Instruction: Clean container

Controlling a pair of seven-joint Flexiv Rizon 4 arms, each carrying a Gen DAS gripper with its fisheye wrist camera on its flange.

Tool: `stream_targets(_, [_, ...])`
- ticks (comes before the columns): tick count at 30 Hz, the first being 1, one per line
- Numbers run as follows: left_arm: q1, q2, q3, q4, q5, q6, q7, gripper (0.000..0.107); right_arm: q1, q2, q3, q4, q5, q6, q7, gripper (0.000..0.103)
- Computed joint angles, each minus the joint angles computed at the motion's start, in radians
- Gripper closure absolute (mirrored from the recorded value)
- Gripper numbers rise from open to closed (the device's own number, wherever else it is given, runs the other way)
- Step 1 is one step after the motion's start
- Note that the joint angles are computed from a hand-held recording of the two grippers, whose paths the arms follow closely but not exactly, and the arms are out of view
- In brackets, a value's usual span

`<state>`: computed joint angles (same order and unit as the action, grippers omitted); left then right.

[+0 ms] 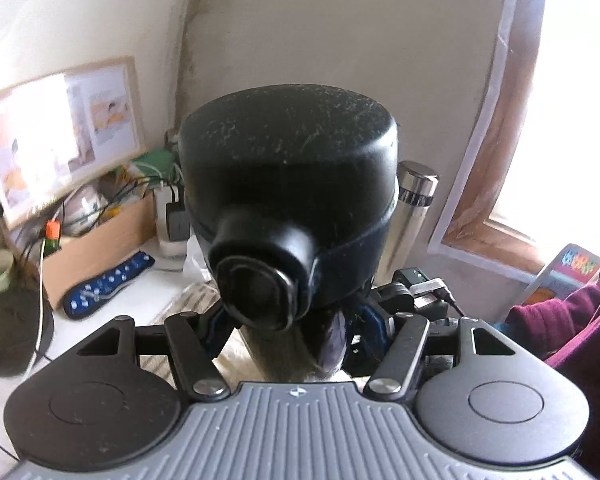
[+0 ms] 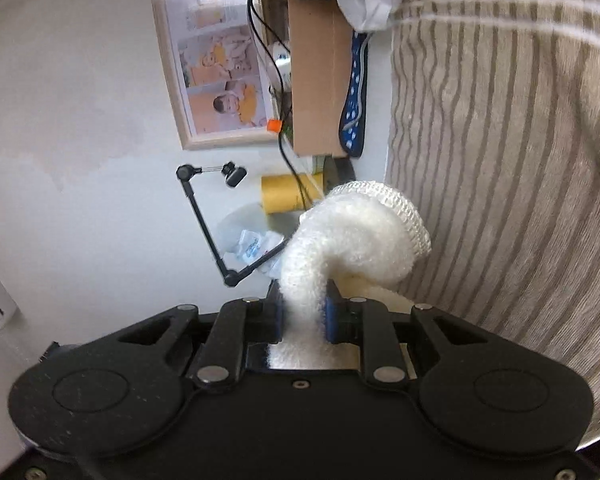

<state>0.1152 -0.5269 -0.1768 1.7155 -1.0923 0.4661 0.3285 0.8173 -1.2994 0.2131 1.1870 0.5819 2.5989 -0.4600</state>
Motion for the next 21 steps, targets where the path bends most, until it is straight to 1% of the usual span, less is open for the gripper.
stream_targets(2, [-0.003, 0.012, 0.002, 0.016, -0.006, 0.013, 0.015, 0.043, 0.003, -0.015, 0.012, -0.017, 0.003, 0.032, 0.028, 0.085])
stream_targets(6, [-0.003, 0.014, 0.005, 0.017, -0.008, 0.015, 0.015, 0.043, 0.011, -0.021, 0.029, -0.03, 0.046, 0.107, 0.041, 0.085])
stream_targets(8, [0.005, 0.013, 0.004, 0.015, -0.009, -0.009, 0.009, 0.043, 0.014, -0.011, 0.032, -0.026, 0.06, 0.132, 0.026, 0.085])
stream_targets(12, [0.004, 0.03, 0.005, 0.03, -0.014, -0.029, 0.038, 0.043, 0.009, -0.003, 0.036, -0.034, 0.086, 0.165, -0.006, 0.085])
stream_targets(14, [0.001, 0.038, 0.007, 0.036, -0.016, -0.041, 0.051, 0.043, 0.0, 0.007, 0.032, -0.033, 0.089, 0.148, -0.04, 0.085])
stream_targets(16, [-0.007, 0.048, 0.008, 0.049, -0.032, -0.03, 0.072, 0.043, -0.006, 0.014, 0.027, -0.041, 0.085, 0.113, -0.073, 0.085])
stream_targets(18, [-0.016, 0.053, 0.012, 0.057, -0.049, -0.01, 0.085, 0.043, -0.01, 0.015, 0.021, -0.046, 0.07, 0.087, -0.087, 0.085])
stream_targets(21, [-0.02, 0.053, 0.016, 0.057, -0.067, 0.012, 0.079, 0.043, -0.01, 0.013, 0.023, -0.036, 0.055, 0.083, -0.078, 0.085])
